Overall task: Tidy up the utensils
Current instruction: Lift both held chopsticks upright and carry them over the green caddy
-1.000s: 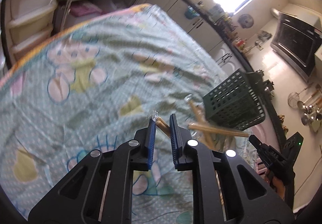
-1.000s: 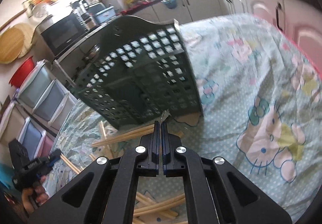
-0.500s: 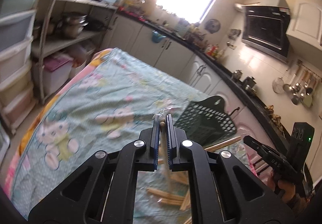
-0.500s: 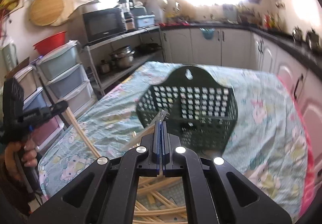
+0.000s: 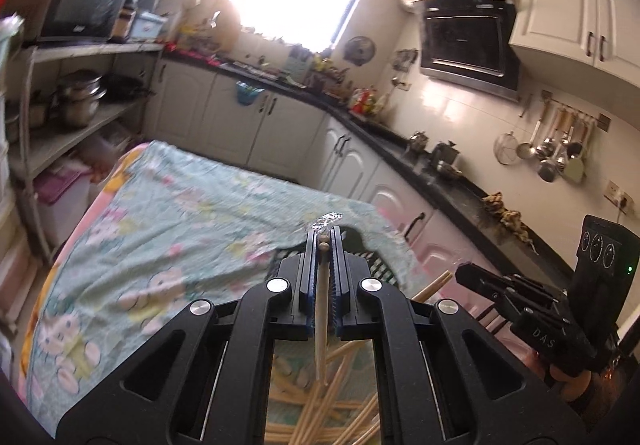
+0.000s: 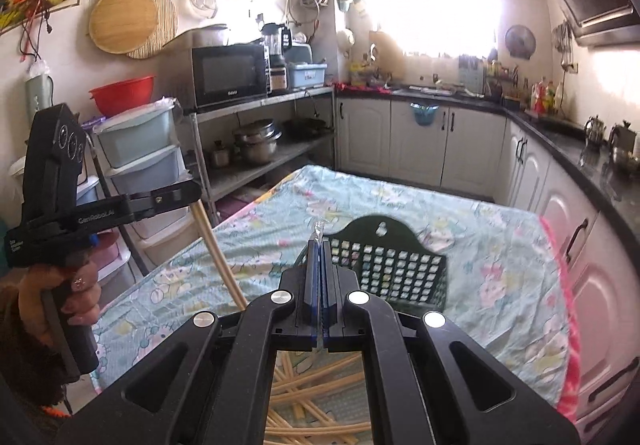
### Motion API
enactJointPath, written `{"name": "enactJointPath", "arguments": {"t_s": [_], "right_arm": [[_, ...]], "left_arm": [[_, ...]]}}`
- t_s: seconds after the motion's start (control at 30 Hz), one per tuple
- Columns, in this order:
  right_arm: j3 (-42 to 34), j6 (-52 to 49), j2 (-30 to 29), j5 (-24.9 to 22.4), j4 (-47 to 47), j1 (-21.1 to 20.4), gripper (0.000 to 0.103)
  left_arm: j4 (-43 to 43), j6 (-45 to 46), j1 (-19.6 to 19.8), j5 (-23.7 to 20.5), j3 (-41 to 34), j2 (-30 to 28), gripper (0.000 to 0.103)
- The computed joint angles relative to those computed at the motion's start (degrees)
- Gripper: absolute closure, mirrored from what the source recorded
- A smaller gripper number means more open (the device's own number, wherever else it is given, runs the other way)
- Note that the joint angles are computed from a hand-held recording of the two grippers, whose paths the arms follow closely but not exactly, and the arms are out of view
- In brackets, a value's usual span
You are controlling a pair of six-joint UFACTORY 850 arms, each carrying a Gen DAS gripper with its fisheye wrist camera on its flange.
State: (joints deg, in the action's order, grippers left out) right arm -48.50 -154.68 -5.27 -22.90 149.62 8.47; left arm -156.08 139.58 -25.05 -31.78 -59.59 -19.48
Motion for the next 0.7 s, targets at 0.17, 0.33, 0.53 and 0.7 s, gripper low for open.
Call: {"name": "enactJointPath", "arguments": {"t_s": [0.17,0.33,0.53,0.7], "right_arm": [[-0.27,-0.49,1.91,0.16,0.54,-1.66,0.102],[-0.90,-3.89,3.29,-0.27,3.89,-2.97,0.102],[-2.71,-5.36,3.26,-0.99,6.34,-4.73,0.102],[-4.25,-4.37,2.80,-1.79,7.09,-6.33,0.102]], "left_arm": [[-0.59,1.67,-1.20,-0.03,-2.62,0.06,0.100],[-2.29,3.98,-1.86,-0.04,-5.28,0.17,0.100],[-4.14,5.79,-2.11,0.74,-9.21,-0.78,0.100],[-8.81,11.12,-2.59,2.05,-11.90,-1.52,0.100]]}}
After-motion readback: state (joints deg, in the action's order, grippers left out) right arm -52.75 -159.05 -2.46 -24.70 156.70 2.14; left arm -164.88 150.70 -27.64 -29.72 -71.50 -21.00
